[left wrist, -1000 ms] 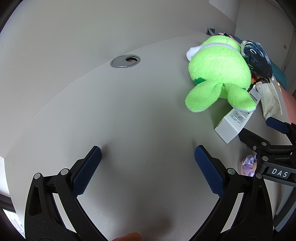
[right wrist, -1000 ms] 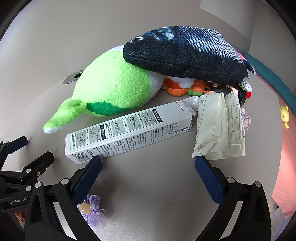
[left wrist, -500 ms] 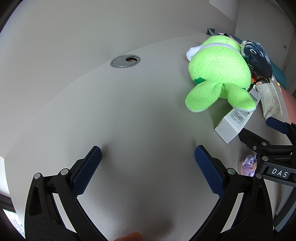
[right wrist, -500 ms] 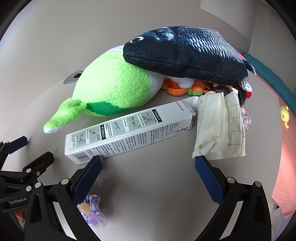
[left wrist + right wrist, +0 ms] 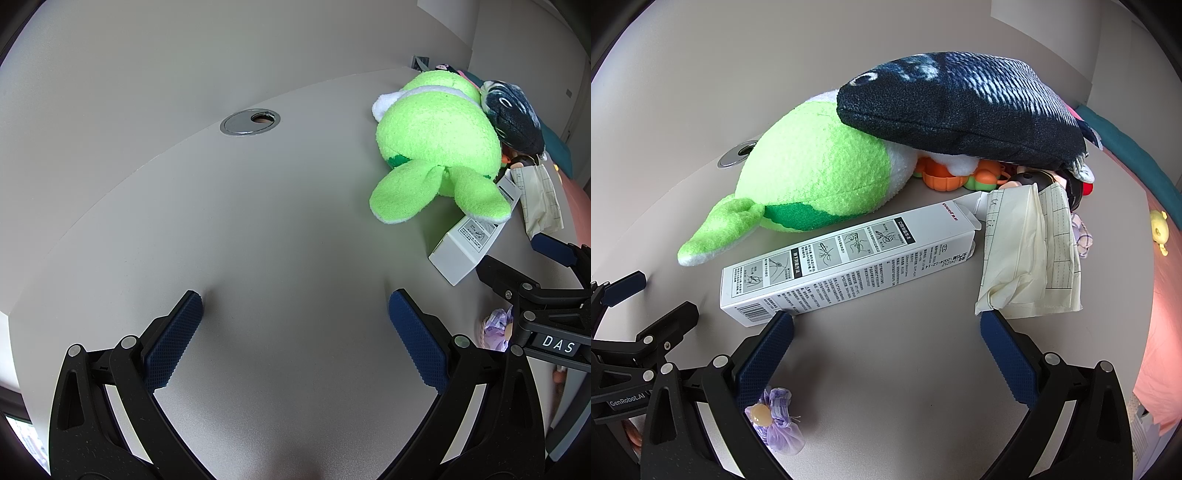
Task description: Collect trash
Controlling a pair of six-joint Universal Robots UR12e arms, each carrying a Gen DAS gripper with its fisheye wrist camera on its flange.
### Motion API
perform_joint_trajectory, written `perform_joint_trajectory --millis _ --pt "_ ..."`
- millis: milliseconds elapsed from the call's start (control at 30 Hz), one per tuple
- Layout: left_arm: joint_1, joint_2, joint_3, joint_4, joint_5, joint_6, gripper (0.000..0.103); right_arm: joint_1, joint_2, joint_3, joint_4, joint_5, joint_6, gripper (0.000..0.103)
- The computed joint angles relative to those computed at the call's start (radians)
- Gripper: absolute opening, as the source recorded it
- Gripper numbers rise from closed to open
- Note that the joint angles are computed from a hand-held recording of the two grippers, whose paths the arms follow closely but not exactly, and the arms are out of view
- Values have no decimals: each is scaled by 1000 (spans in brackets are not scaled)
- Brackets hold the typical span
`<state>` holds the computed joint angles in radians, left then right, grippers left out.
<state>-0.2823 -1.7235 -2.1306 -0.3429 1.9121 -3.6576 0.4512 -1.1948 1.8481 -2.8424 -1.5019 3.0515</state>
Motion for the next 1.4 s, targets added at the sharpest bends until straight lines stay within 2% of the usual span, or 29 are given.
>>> perform_joint_trajectory --millis 900,1033,1167,1400 --pt "0 0 0 0 0 1 97 1 1 -5 2 -4 7 101" --pt "8 10 -3 -10 -32 10 97 -2 -4 -7 26 0 -1 100" --pt "4 31 -5 7 -43 4 97 -18 -37 13 6 22 -41 100" --pt "-6 60 25 -17 -11 5 97 -59 -85 4 34 100 -85 100"
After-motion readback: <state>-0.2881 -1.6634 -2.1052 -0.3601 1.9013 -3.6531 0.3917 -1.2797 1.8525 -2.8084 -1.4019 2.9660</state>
